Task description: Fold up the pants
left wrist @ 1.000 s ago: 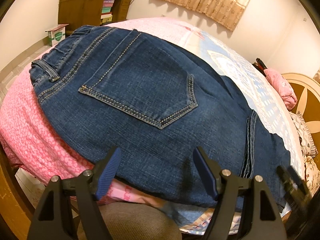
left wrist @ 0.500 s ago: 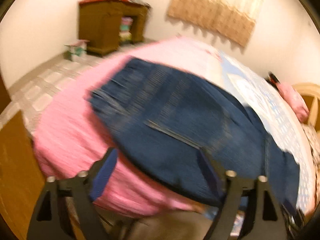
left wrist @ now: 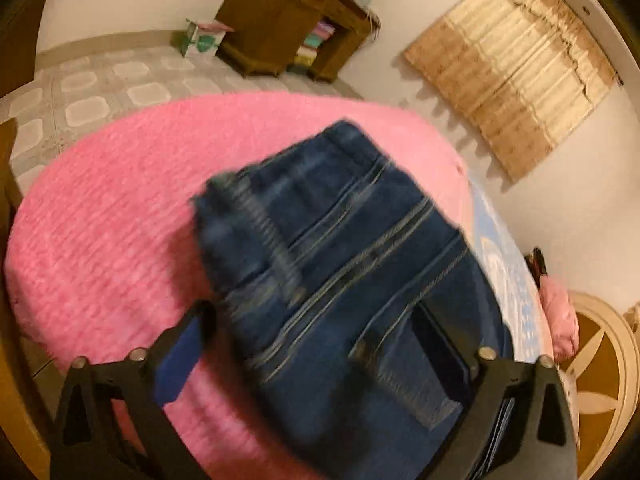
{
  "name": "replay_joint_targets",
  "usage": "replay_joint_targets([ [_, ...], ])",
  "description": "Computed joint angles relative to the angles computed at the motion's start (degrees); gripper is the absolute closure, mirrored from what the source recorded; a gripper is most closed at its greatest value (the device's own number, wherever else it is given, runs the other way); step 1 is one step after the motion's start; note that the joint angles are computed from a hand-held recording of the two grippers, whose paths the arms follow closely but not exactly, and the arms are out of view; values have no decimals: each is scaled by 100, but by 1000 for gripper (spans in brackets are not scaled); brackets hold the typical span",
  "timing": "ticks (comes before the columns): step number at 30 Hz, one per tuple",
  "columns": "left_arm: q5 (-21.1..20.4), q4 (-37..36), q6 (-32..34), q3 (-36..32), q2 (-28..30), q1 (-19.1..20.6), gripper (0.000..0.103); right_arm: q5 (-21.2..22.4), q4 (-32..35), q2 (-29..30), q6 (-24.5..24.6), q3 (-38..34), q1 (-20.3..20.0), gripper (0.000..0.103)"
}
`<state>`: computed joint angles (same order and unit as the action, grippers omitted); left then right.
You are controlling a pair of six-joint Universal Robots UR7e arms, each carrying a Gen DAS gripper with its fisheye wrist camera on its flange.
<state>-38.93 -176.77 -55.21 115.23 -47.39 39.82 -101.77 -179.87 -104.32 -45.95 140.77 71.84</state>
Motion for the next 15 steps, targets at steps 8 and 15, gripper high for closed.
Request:
replay_joint_targets([
  [8,-1114,-1339,1141,20,202,215,56,-176,103,126,213,-80,5,54],
  [15,-1742,-2479,933,92,353,553,56,-251,119,163,218,-80,58,54],
])
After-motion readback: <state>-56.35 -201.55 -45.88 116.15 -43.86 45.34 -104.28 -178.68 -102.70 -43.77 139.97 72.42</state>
